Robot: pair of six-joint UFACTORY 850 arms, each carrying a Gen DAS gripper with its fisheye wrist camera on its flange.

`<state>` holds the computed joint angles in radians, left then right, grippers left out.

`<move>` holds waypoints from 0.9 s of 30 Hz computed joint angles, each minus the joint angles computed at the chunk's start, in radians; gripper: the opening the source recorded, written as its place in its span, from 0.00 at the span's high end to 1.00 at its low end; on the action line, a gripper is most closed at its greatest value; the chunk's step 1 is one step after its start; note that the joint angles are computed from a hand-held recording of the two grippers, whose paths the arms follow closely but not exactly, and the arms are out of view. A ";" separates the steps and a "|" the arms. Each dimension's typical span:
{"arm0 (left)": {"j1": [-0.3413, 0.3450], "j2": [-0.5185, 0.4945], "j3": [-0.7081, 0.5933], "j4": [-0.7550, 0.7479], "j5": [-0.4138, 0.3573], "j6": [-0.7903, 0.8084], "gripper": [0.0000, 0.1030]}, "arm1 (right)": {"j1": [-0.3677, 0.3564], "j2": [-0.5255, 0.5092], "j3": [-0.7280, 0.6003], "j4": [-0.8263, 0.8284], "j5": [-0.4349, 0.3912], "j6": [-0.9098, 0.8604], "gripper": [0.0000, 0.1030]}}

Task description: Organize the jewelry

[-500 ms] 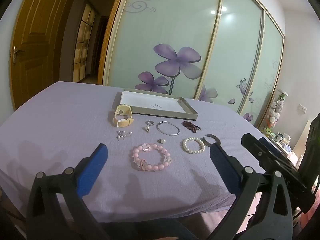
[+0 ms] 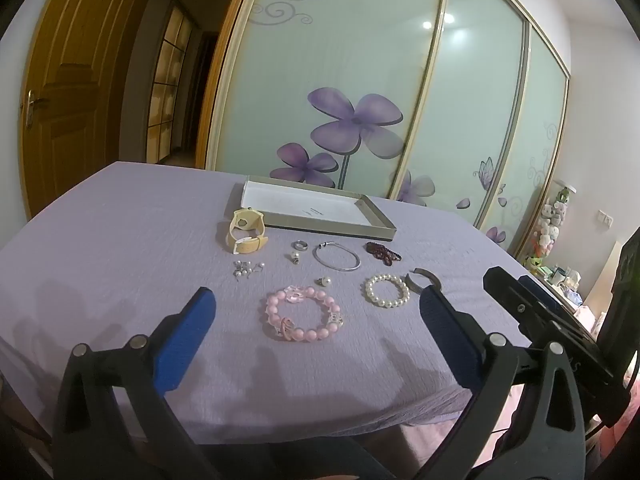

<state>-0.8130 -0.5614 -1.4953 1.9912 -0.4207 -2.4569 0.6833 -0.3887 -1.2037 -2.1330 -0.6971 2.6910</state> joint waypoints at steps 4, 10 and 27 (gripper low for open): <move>0.003 0.003 0.007 0.014 0.000 -0.018 0.02 | 0.000 -0.001 -0.001 0.000 -0.001 -0.001 0.01; 0.002 0.004 0.008 0.012 -0.001 -0.017 0.02 | 0.000 0.002 0.002 0.000 0.000 -0.001 0.01; 0.002 0.004 0.008 0.008 0.001 -0.015 0.02 | -0.001 0.005 0.004 -0.002 0.001 0.001 0.01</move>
<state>-0.8108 -0.5572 -1.4873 1.9995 -0.4198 -2.4715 0.6825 -0.3838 -1.1996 -2.1349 -0.6962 2.6923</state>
